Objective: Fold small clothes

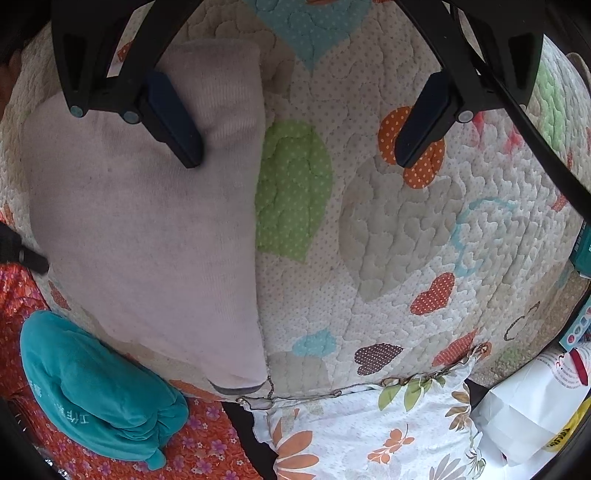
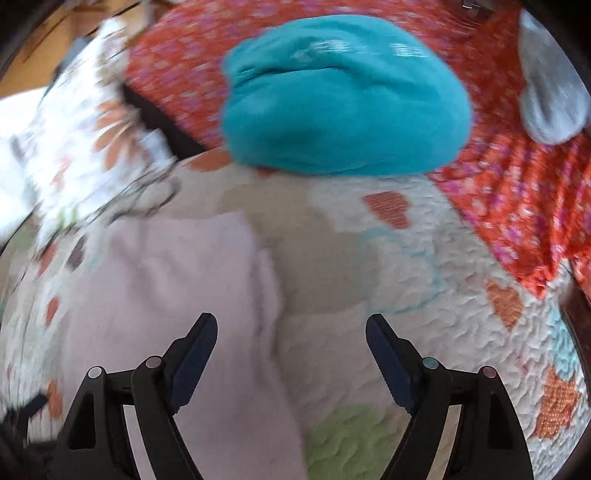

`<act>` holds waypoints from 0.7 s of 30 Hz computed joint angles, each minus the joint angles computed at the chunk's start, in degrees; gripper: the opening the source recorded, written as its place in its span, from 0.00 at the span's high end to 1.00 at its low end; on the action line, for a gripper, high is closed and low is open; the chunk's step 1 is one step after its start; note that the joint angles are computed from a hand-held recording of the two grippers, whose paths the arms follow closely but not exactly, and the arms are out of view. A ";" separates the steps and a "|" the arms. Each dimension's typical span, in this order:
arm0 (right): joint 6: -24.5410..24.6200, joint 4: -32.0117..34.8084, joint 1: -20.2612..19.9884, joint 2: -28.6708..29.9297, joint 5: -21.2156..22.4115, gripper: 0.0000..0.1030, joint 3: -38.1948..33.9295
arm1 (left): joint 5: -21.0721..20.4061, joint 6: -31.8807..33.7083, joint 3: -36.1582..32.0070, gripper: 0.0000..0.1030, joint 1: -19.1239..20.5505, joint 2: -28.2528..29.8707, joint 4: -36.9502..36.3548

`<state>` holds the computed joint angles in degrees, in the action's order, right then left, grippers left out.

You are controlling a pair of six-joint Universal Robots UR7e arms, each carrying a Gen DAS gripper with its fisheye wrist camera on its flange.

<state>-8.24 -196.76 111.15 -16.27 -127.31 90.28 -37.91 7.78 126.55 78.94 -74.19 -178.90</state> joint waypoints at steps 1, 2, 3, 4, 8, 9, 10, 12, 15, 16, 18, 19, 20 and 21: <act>0.23 2.16 -0.03 -0.20 0.85 0.16 0.11 | -0.01 -0.04 0.02 0.00 -0.01 0.00 -0.01; 0.79 4.59 -0.09 -0.25 1.14 0.16 0.22 | -0.04 0.01 0.04 0.00 0.01 -0.03 -0.01; 1.63 6.96 0.00 -0.07 0.13 0.16 0.19 | -0.13 0.07 0.05 0.00 0.04 -0.07 0.02; 2.44 9.42 0.03 0.16 -1.92 0.16 -0.12 | -0.19 0.03 0.04 0.00 0.06 -0.09 0.14; 3.21 5.43 0.82 -0.66 -5.50 0.13 1.89 | 0.01 0.07 0.26 0.00 -0.06 -0.16 -0.13; 0.40 0.71 1.72 -0.05 -7.16 0.13 2.05 | 0.02 0.12 0.33 0.00 -0.08 -0.13 -0.35; -2.48 -3.17 2.38 0.45 -7.51 0.13 2.19 | 0.00 -0.02 0.31 0.00 -0.08 -0.12 -0.26; -6.22 -7.43 3.11 0.71 -5.01 0.13 3.01 | -0.09 -0.50 0.25 0.00 -0.06 -0.04 -0.22; -6.32 -2.36 3.30 1.02 -2.84 0.13 2.52 | -0.62 -1.73 0.25 0.00 0.21 0.07 -0.46; -5.04 2.50 3.24 1.83 -4.20 0.13 1.12 | -0.72 -1.99 0.25 0.00 0.24 0.02 -0.37; -3.37 9.23 2.91 3.08 -6.60 0.13 -1.32 | -0.87 -2.51 0.30 0.00 -0.02 -0.72 0.69; -2.84 9.40 2.61 2.91 -5.97 0.13 -1.14 | -1.07 -2.48 0.56 0.00 -0.31 -1.34 0.28; -2.50 8.25 2.37 2.37 -4.87 0.13 -0.53 | -1.66 -2.01 1.03 0.00 -0.72 -2.09 -1.38; -2.18 7.27 2.29 1.83 -4.06 0.13 0.00 | -2.04 -1.48 1.44 0.00 -1.13 -2.46 -3.38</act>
